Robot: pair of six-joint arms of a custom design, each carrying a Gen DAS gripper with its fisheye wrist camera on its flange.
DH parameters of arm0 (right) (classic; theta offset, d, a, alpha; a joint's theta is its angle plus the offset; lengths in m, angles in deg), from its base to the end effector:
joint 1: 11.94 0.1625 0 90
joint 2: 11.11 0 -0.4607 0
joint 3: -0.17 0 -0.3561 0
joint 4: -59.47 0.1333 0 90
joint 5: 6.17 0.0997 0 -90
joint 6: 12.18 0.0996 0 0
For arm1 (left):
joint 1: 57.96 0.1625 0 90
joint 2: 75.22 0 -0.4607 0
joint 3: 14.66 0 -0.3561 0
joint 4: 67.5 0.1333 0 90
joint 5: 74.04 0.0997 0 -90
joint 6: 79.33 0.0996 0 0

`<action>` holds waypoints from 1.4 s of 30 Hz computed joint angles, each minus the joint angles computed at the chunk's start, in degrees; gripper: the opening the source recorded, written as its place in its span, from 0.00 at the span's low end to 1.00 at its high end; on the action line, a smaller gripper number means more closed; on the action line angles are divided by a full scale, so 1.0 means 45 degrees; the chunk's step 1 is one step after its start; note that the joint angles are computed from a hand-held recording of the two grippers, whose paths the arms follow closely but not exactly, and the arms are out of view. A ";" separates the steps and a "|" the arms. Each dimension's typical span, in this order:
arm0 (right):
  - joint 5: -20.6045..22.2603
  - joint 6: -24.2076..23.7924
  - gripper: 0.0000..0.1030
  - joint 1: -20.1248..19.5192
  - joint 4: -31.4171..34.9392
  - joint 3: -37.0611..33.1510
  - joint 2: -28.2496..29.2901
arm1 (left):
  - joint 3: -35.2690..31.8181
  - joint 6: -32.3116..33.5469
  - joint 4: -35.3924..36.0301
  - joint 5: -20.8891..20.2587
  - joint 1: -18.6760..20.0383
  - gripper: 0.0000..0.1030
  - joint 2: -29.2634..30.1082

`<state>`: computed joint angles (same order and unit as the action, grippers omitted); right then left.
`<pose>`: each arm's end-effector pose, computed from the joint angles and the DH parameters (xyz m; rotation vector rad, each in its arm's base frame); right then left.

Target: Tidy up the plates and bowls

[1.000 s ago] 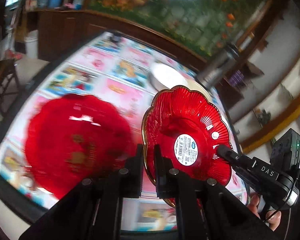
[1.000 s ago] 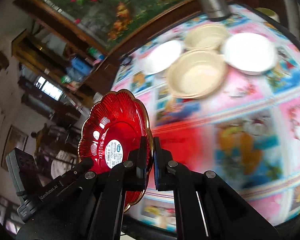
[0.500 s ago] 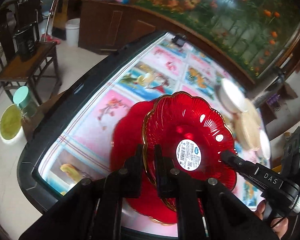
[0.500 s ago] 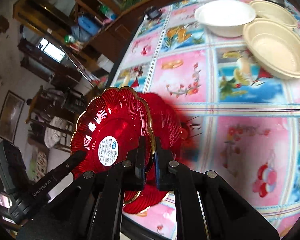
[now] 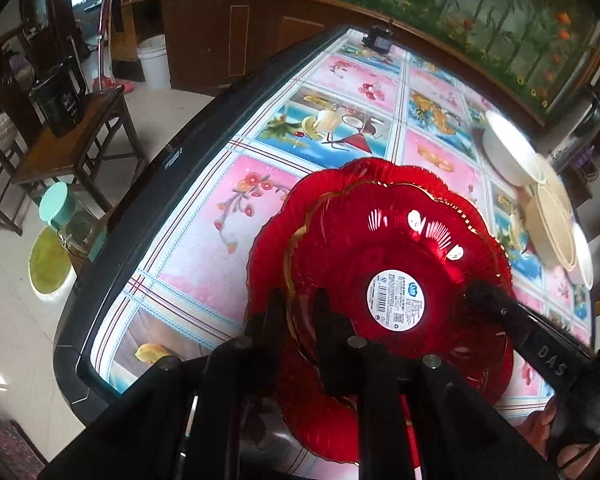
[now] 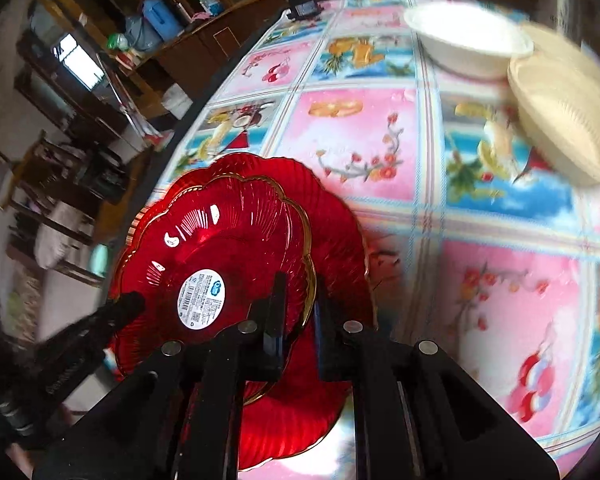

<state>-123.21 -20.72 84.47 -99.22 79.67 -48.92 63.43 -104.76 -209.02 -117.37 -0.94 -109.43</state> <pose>0.1722 -0.7444 0.1743 0.1894 -2.5964 0.6122 -0.2333 -0.7374 0.1202 0.0895 2.4131 -0.6488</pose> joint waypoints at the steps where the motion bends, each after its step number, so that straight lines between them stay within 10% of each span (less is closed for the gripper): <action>1: -0.0489 -0.0354 0.11 0.0113 -0.0270 -0.0017 0.0121 | 0.0022 0.0062 0.0027 0.0246 -0.0065 0.14 0.0029; 13: -0.2925 -0.3856 0.19 0.0776 -0.1959 0.0378 0.0629 | 0.0988 0.0526 -0.1577 0.2409 -0.0657 0.16 -0.0067; 18: -0.1834 -0.4812 0.19 0.0696 -0.3760 0.1758 -0.0244 | 0.1654 0.1393 -0.3442 0.3435 -0.1066 0.22 -0.0075; 25: 0.1030 -0.5616 0.19 0.0072 -0.6810 0.4253 -0.1890 | 0.2418 0.4458 -0.8366 0.4322 -0.1933 0.71 0.0394; 42: 0.2375 -0.4827 0.19 -0.1466 -0.8788 0.6345 -0.4250 | 0.1520 0.5860 -0.8307 0.3461 -0.2919 0.76 0.1636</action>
<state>-112.53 -42.44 77.87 -138.77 108.22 -68.05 70.27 -78.39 -246.40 -101.79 -14.08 -102.07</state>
